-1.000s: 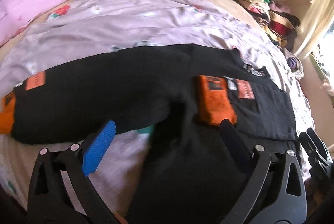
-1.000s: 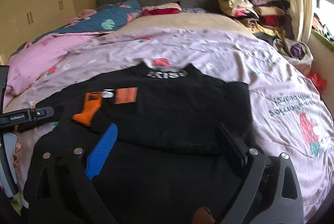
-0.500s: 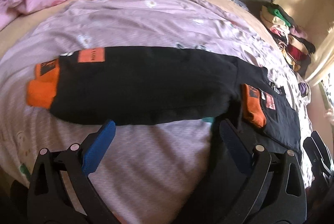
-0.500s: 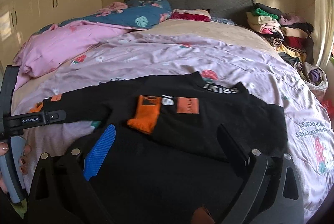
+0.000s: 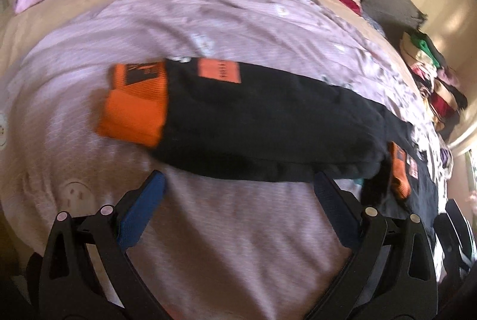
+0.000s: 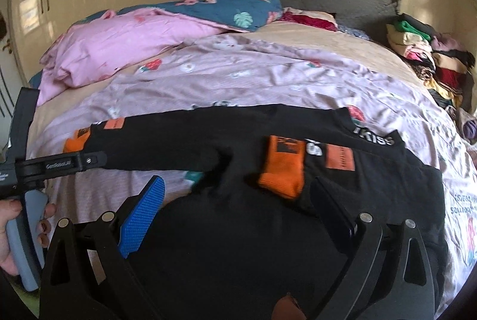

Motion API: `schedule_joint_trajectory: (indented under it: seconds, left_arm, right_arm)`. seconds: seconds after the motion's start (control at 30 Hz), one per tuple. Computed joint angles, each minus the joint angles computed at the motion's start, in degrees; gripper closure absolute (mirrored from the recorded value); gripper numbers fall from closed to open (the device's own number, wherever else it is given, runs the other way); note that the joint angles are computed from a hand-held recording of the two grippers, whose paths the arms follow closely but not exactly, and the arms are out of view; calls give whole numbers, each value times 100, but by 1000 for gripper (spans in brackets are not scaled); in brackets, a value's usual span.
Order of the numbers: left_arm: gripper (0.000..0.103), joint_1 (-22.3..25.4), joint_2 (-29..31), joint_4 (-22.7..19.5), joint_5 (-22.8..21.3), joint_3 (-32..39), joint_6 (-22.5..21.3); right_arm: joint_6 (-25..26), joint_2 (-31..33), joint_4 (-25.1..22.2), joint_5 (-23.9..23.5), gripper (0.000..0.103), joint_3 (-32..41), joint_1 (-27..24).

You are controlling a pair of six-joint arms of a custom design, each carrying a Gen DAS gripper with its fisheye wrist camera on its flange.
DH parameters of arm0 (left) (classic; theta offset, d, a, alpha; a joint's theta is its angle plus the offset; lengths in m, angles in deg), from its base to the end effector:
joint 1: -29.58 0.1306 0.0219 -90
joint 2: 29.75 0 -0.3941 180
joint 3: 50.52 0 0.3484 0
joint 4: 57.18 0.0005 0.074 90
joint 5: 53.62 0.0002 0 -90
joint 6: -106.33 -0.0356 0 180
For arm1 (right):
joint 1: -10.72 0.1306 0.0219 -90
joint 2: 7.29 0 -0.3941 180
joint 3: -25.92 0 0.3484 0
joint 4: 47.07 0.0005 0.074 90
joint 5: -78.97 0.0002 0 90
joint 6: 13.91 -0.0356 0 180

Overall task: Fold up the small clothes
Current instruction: 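Grasp the orange cuff of the other sleeve with the left gripper, then lift the sleeve with the left gripper and fold it across the shirt body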

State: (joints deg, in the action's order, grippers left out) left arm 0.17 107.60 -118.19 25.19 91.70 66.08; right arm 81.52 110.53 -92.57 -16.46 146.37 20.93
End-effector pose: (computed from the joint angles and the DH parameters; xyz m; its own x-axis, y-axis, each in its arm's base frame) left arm 0.6299 -0.3477 0.3366 -0.7632 -0.4293 -0.4830 -0.3017 0.8977 -0.3211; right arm 0.6234 0.1152 0.4205 -0.6434 -0.2116 -0.7357 -0.3070 0.9517 -0.0053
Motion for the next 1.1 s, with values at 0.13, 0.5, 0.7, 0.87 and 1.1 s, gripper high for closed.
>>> schedule_joint_trajectory:
  seconds: [0.13, 0.5, 0.7, 0.87, 1.1]
  left_arm:
    - [10, 106, -172, 347, 8, -439, 153]
    - [80, 325, -103, 654, -155, -427, 214]
    - [92, 369, -474, 1389, -12, -878, 160]
    - [93, 303, -505, 1487, -21, -579, 11]
    - [93, 113, -17, 994, -75, 796, -301]
  right_arm:
    - [28, 48, -75, 3, 6, 57, 162]
    - [100, -14, -45, 93, 6, -176, 302]
    - [-14, -129, 49, 95, 6, -389, 170]
    - [-167, -229, 126, 63, 6, -511, -2]
    - [-374, -464, 337, 8, 6, -829, -287]
